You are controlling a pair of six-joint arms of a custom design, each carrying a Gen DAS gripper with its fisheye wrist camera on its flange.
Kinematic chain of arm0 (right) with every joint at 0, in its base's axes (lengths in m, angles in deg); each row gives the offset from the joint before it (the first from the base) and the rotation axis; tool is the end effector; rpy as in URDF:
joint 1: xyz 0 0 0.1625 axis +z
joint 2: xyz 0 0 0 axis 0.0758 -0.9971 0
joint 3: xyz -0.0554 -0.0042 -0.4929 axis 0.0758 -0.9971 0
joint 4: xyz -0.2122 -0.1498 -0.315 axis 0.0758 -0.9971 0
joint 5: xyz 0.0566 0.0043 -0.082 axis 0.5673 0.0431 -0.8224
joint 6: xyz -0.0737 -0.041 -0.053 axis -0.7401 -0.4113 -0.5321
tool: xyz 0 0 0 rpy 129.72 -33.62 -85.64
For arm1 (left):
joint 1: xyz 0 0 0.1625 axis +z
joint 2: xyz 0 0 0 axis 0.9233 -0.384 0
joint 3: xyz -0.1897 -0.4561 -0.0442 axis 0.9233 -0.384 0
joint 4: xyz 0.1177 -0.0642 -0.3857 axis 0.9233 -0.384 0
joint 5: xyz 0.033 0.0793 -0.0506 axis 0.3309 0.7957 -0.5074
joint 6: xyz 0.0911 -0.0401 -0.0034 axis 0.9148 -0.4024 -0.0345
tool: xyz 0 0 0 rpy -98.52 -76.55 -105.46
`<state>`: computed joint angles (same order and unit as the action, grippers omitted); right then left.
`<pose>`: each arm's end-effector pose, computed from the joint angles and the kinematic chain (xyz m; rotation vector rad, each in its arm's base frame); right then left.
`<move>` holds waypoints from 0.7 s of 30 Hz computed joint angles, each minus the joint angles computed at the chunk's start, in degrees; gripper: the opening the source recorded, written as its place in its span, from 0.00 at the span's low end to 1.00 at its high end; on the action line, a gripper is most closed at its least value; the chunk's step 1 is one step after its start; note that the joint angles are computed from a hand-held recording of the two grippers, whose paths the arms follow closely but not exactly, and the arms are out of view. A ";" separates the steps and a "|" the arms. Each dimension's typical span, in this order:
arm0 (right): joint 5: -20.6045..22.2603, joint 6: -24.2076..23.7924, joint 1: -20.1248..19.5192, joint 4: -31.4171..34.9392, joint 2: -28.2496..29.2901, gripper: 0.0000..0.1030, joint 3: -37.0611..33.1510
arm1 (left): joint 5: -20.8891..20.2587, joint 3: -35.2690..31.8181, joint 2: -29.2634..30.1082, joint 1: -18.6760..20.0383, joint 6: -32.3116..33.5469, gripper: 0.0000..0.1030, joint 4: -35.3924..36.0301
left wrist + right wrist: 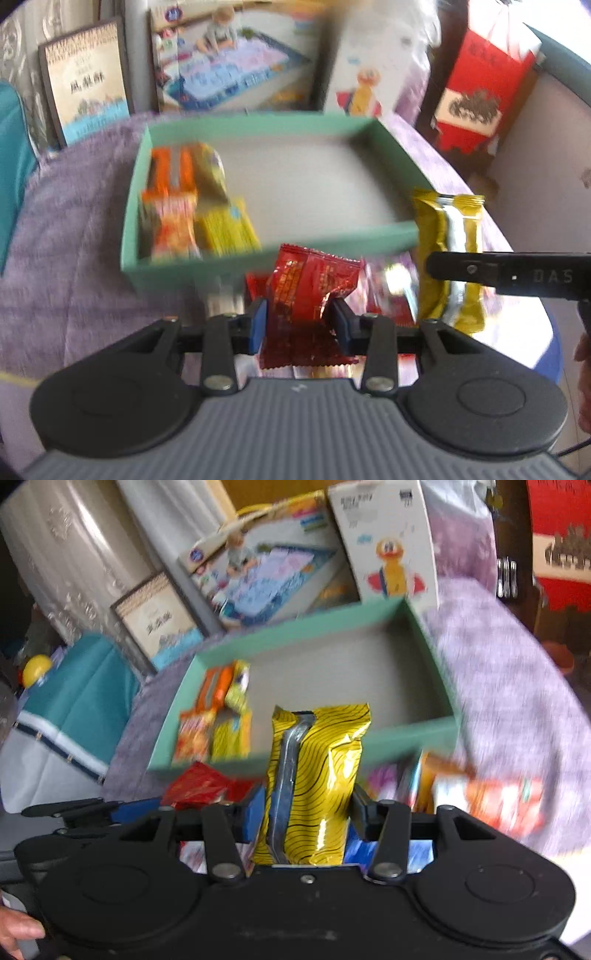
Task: Organize snacks
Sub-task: 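Carry both snacks into the box and open both tools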
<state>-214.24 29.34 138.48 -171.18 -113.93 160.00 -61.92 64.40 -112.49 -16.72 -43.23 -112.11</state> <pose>0.3946 -0.2343 -0.0223 -0.0798 -2.3961 1.0224 -0.0239 -0.3192 0.3227 0.8448 2.5262 -0.4745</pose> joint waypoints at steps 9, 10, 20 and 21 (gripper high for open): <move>1.01 -19.91 -11.80 -12.70 -5.10 0.46 -0.19 | 1.09 -5.66 21.74 2.32 1.12 0.36 -20.90; 1.94 -22.41 -13.50 -13.88 -5.41 0.46 -0.41 | 1.00 -6.35 24.18 2.67 1.38 0.36 -22.80; 10.27 -35.12 -26.52 -15.86 -4.45 0.46 -4.57 | 0.43 -14.03 42.87 6.76 2.13 0.36 -31.71; 10.78 -35.63 -27.10 -16.02 -4.23 0.46 -4.89 | 0.39 -14.70 44.05 7.10 2.20 0.36 -32.12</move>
<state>-203.46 -6.29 111.38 -187.20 -118.16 155.11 -61.53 49.69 -68.44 -9.62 -41.03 -144.23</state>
